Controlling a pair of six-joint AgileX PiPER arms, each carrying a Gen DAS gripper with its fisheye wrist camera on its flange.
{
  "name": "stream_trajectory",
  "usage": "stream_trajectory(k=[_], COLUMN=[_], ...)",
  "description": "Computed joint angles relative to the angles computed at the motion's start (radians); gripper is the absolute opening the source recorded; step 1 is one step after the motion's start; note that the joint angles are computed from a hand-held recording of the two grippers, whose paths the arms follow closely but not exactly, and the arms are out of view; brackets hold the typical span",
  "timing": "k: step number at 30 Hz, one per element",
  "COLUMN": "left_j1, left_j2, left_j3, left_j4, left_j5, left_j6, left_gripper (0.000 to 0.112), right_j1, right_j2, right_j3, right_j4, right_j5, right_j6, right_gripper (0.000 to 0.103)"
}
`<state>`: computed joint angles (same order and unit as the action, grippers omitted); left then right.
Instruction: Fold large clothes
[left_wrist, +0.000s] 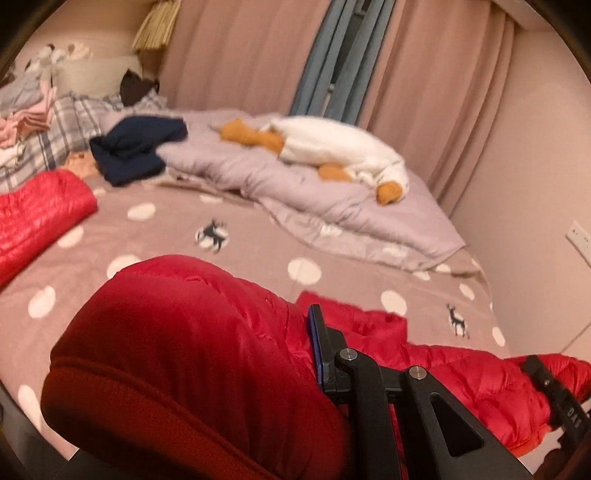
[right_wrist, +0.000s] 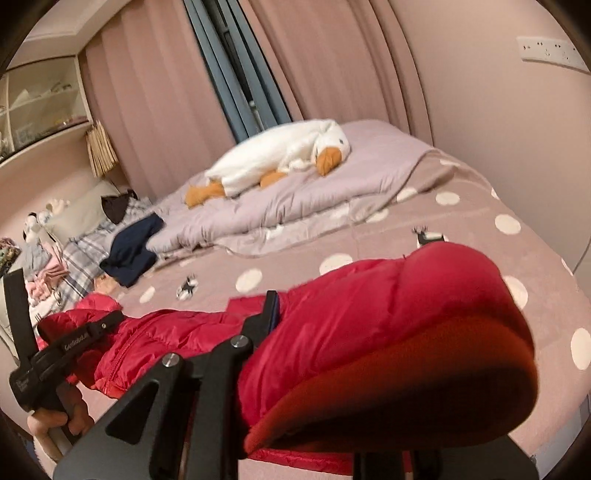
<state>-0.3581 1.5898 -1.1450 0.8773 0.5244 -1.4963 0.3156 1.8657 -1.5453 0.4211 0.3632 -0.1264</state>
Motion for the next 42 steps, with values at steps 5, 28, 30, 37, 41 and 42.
stream_trajectory(k=[5,28,30,37,41,42], left_j1=[-0.034,-0.012,0.008,-0.003,-0.007,-0.007], left_j2=[-0.01,0.003,0.022,0.077,0.097,0.094], left_j3=[0.02,0.051,0.051,0.037,0.029,0.033], left_j4=[0.045,0.142,0.154,0.25,0.273,0.281], left_j5=[0.048,-0.028,-0.068,-0.066,-0.057,-0.06], left_j6=[-0.011,-0.081,-0.101,-0.202,-0.222,-0.23], left_gripper=[0.015,0.015,0.015,0.015,0.015,0.015], right_j1=[0.001,0.051,0.041,0.021,0.032,0.032], right_j2=[0.017,0.079,0.1,0.176,0.18,0.181], right_j3=[-0.017,-0.058,-0.074,-0.136,-0.13,-0.13], right_j4=[-0.003,-0.295,-0.271,-0.2,-0.265,-0.262], right_j5=[0.007,-0.022,-0.016,0.015,0.005,0.001], right_j6=[0.014,0.302,0.272,0.225,0.271,0.27], right_gripper=[0.02,0.022,0.022,0.022,0.022,0.022])
